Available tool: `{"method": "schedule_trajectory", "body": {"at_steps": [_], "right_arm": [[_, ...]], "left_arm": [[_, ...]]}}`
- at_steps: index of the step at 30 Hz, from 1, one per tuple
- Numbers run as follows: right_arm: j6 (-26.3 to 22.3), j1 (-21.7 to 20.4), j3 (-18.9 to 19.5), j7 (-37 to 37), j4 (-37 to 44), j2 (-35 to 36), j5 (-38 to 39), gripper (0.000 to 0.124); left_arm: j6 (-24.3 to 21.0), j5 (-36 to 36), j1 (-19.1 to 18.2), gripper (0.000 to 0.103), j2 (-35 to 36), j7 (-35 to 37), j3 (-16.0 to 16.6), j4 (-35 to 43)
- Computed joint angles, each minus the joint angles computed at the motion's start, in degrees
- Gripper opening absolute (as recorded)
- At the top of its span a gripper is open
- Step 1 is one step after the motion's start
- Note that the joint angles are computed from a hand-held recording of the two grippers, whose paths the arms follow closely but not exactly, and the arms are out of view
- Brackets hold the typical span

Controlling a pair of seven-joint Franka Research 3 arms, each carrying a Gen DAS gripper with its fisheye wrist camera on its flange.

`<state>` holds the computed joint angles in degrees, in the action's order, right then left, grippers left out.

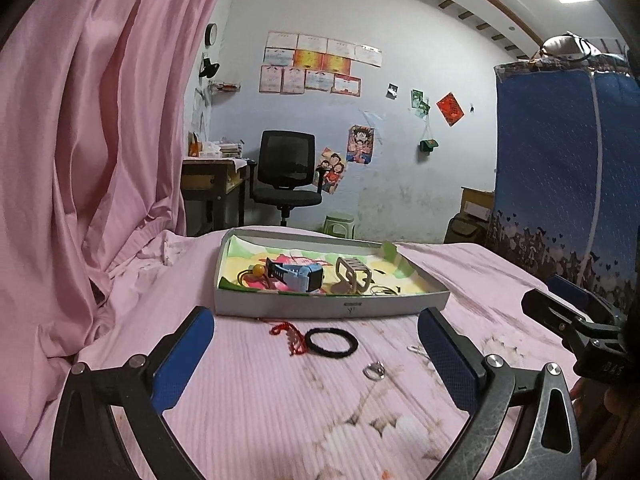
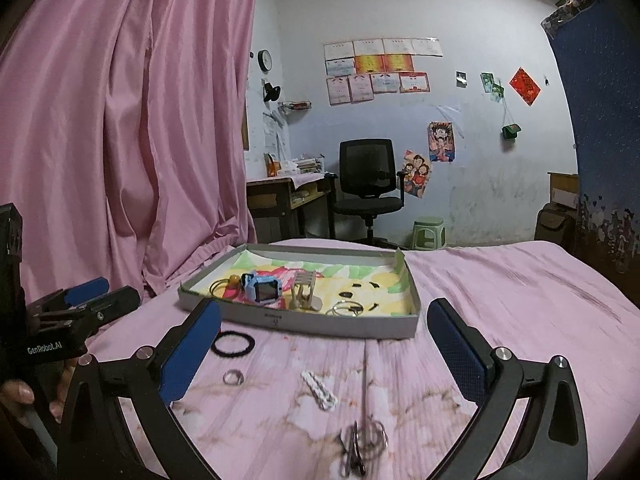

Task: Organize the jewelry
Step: 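Withdraw both open tools from the tray, then grasp the small silver ring with the left tool while the right tool grasps the black hair clip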

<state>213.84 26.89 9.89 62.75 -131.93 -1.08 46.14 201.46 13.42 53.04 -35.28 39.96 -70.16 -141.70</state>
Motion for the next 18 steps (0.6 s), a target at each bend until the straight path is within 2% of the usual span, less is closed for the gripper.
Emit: {"method": "schedule_trajectory", "body": {"at_steps": [6,12,17,18], "right_arm": [[0.47,0.29,0.69,-1.83,-3.31,-2.34,2.19,0.101],[-2.23,0.17,1.62,-6.13,-4.68,-4.01,7.92,0.101],[-7.46,-0.82,2.87,-17.26,-1.98,-4.02,19.2,0.101],[-9.15,-1.2,3.15,-21.68,-0.71,-3.91,23.59,0.101]], "left_arm": [[-0.34,0.18,-1.86,0.103,-1.24,-0.12,0.61,-1.47],[-3.21,3.03,-4.09,0.103,3.92,2.55,2.03,-0.35],[-7.31,4.79,-5.88,0.103,9.7,5.05,2.78,1.44],[-7.96,5.18,-6.1,0.103,10.86,5.41,2.9,1.82]]}}
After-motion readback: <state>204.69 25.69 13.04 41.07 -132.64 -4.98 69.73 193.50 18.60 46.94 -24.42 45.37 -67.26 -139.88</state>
